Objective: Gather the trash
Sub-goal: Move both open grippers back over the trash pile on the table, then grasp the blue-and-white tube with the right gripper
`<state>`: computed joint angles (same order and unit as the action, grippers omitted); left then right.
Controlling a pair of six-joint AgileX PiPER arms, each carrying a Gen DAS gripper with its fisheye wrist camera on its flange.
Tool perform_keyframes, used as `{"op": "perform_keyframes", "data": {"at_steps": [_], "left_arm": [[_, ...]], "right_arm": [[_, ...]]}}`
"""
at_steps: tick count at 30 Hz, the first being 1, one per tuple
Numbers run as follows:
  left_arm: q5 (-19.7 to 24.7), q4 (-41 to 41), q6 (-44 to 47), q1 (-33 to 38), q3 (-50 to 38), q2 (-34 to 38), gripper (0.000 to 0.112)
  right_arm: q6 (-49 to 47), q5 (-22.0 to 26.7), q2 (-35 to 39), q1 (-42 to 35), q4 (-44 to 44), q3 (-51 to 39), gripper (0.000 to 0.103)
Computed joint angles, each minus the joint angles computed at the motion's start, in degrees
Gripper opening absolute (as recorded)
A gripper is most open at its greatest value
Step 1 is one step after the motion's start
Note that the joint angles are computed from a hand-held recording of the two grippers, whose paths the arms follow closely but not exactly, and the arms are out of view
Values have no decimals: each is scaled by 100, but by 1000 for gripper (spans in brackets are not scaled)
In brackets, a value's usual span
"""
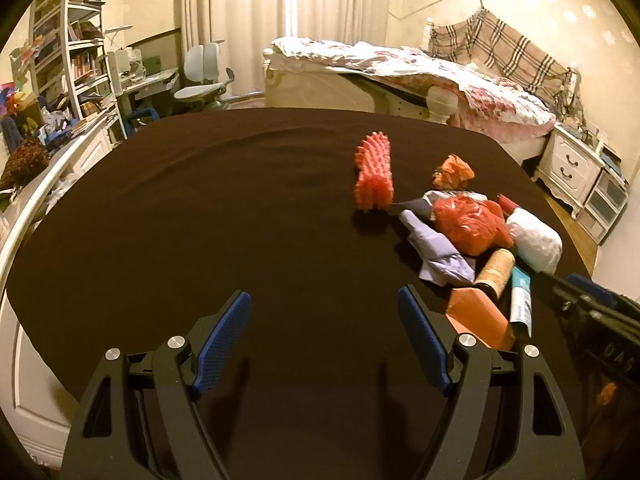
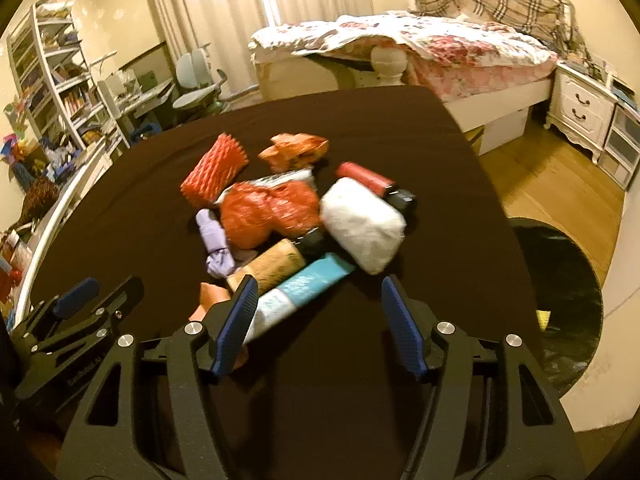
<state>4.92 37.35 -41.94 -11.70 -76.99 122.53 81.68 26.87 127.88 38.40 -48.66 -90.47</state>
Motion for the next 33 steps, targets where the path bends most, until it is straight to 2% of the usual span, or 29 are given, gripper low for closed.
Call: {"op": "perform_keyframes", "data": {"at_steps": [3,5,11,14,17,21,22,25,27,28,33], "left_arm": [[19,-1050,1031,56,-85,52,76],[13,-1364,1358,68,-74,58,76],[34,-2642,2630,65,-89,88,76],[19,-2506,2530,19,-49,76,76],[9,-1753,1818,-1,2,61,76],[68,-1554,1561,43,-38,79,76],[86,-1736,1717,62,-58,86,76],[107,-1954,1923,63,-74,83,76],[82,-1924,1906,45,-44,74,76],[76,-2177,2160,34,-31,67,76],[56,-2680,2680,-53,28,50,76]], "right_arm": [[-489,113,155,10,462,-220,63],[-512,191,150,17,486,-184,63],[-41,181,-55,-6,128,278,63],[37,117,-84,-14,69,345,63],[144,42,-93,9,-8,342,63],[-216,352,171,112,150,-132,63],[-400,475,281,130,249,-278,63],[-370,729,321,258,-4,-307,57],[-254,759,266,288,-158,-183,49],[-197,784,232,300,-243,-113,44],[175,605,39,277,-593,298,26]]}}
